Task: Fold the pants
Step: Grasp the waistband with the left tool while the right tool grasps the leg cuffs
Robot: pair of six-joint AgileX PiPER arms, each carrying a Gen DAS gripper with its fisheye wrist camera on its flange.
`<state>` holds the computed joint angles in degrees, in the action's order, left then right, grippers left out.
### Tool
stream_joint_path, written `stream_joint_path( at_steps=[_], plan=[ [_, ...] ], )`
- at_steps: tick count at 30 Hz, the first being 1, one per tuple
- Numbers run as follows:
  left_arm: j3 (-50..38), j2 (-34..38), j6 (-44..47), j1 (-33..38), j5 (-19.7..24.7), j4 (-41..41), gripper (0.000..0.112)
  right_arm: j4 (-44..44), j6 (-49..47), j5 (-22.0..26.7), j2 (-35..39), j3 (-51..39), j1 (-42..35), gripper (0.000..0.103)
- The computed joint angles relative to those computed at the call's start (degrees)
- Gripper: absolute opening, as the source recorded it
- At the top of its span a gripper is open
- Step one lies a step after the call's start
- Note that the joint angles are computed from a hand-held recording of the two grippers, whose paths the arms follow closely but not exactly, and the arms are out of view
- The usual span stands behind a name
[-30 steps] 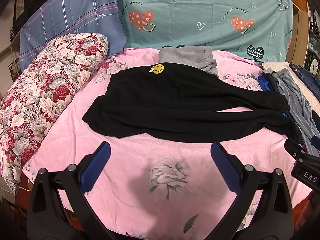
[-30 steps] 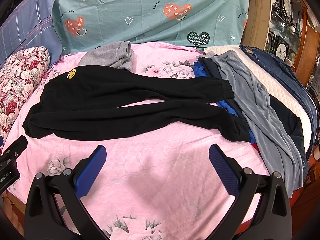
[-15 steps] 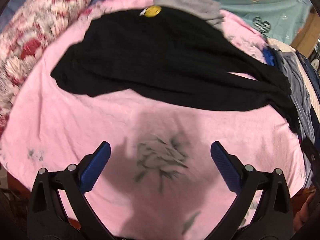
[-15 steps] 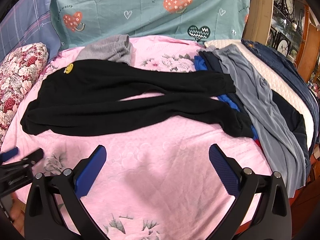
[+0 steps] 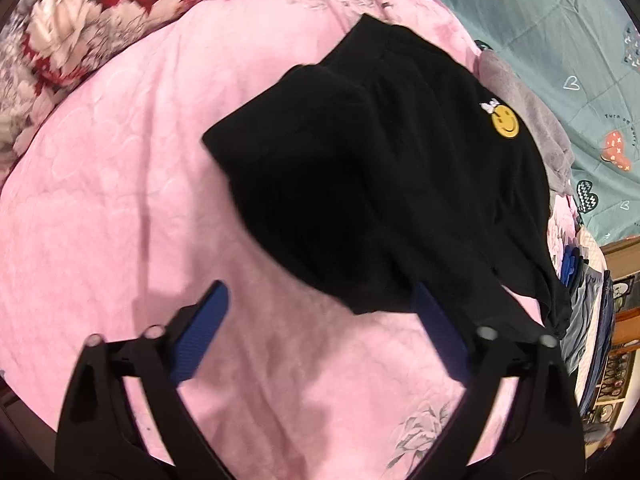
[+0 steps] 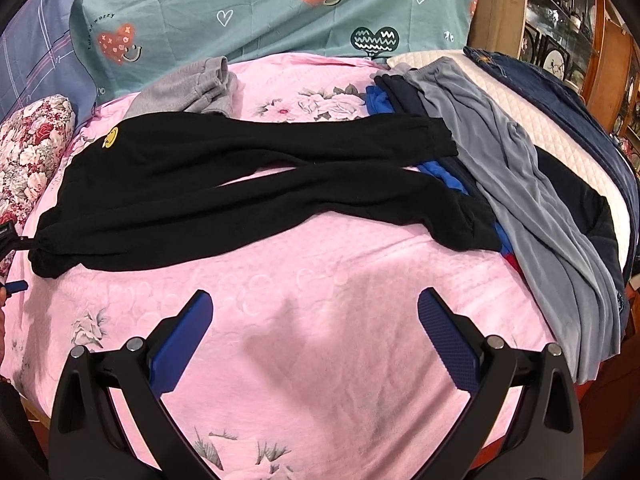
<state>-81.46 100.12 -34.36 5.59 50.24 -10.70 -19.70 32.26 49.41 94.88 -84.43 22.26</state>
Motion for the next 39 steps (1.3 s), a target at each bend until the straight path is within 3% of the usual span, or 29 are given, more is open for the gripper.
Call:
stream_joint_path(
  at_steps=[3,10,12,13,15,20,23,25,27,31,35,39],
  plan=[
    [1.66,0.80,4.46,3.03,-0.98,-7.14,0.072,0.54,-0.43,-0.14,0.21,0.21,-0.81,0.102],
    [-3.27,6.24,8.30,6.80,-3.90,-11.25,0.073,3.24,-2.71,0.36,1.71,-0.45,-1.76,0.102],
    [-6.69,8.62,8.25,6.41,-2.61,-8.91,0.031,2.75,-2.20,0.39,1.49,-0.39,-1.64,0.102],
    [-8.02,9.35,7.64,6.13,-1.20,-6.73,0.027,2.52,-1.97,0.39,1.41,-0.35,-1.67,0.102],
    [-5.05,7.33,7.98,6.48,-4.30,-7.67,0.015,2.13,-1.53,0.45,1.19,-0.18,-1.91,0.102],
    [6.91,-1.10,6.66,6.30,-14.90,-7.43,0.011,0.59,-2.32,0.54,0.79,-1.00,-4.71,0.102],
    [13.82,-6.41,2.82,5.99,-19.73,-5.20,0.009,-5.95,0.30,0.51,1.44,-2.03,-7.69,0.102],
    [18.74,-10.60,5.45,6.65,-22.71,-7.91,0.009,-4.69,-4.10,1.09,2.91,-4.26,-11.60,0.102],
    [20.13,-11.98,9.92,7.66,-22.77,-10.86,0.008,5.10,-13.98,1.46,4.10,-6.00,-16.97,0.102],
    [17.76,-9.65,6.84,7.13,-21.64,-6.13,0.008,24.21,-25.86,6.22,8.27,-10.27,-24.48,0.102],
    [16.23,-8.34,9.24,8.48,-20.25,-8.53,0.008,22.45,-23.46,9.02,16.83,-20.39,-24.66,0.101],
    [14.22,-7.15,9.35,8.77,-18.44,-7.95,0.008,21.08,-19.69,16.63,26.27,-33.20,-26.65,0.098]
  ],
)
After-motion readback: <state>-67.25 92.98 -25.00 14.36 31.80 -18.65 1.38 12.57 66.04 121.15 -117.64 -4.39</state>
